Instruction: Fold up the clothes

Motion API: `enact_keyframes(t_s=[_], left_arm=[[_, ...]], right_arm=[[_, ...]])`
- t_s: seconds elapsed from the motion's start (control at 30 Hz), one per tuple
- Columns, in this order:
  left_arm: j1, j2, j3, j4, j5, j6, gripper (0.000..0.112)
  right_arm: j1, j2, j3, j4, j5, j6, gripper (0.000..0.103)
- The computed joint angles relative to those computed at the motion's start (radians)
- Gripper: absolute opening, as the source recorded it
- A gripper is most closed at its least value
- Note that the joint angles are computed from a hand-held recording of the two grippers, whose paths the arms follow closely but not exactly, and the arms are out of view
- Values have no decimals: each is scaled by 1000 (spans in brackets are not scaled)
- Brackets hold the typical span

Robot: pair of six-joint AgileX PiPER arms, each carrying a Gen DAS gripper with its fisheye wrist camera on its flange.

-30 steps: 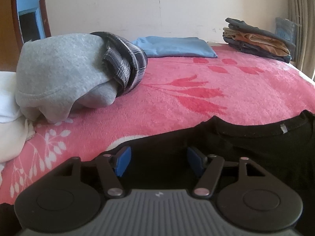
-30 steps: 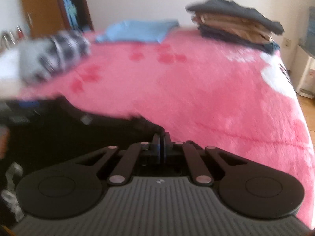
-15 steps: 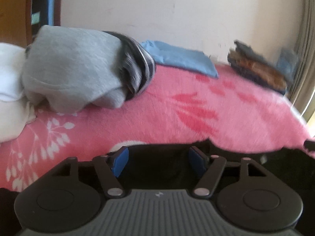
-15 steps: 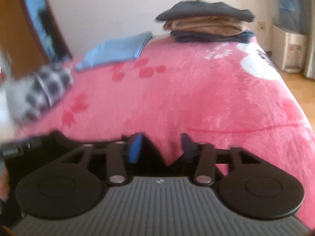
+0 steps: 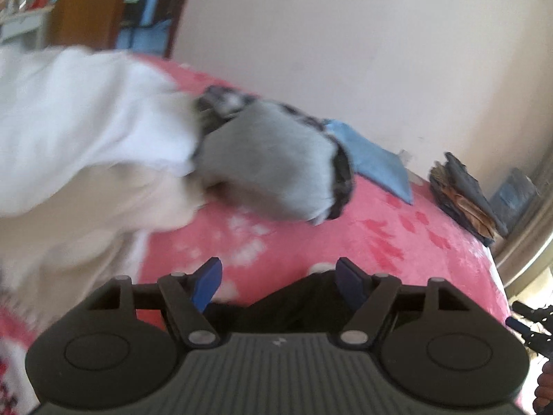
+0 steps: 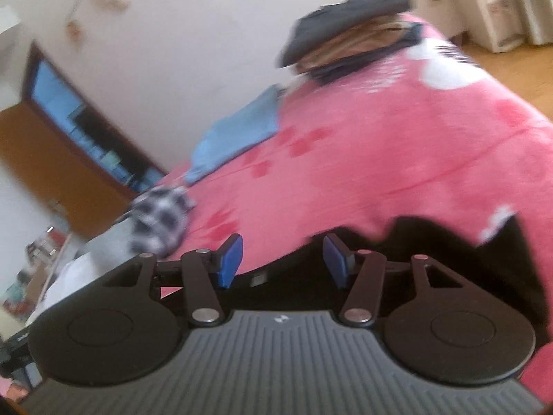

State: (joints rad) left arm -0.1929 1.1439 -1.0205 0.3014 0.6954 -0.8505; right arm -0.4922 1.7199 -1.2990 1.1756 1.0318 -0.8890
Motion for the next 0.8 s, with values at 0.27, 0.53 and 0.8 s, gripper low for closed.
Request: enact_keyframes(t_s=[0.27,0.53,0.8], left_arm=[[308,-94,183,-495,-57,266,73],[448,-106,252,-670,-129,378,73],[496,-92,323,-718,-189,457,70]], right_arm=[[361,-154,-56,-206,5,35,49],[850,-47,-126,-440,-61,233,45],[916,173,-216,-351,-115,585,43]])
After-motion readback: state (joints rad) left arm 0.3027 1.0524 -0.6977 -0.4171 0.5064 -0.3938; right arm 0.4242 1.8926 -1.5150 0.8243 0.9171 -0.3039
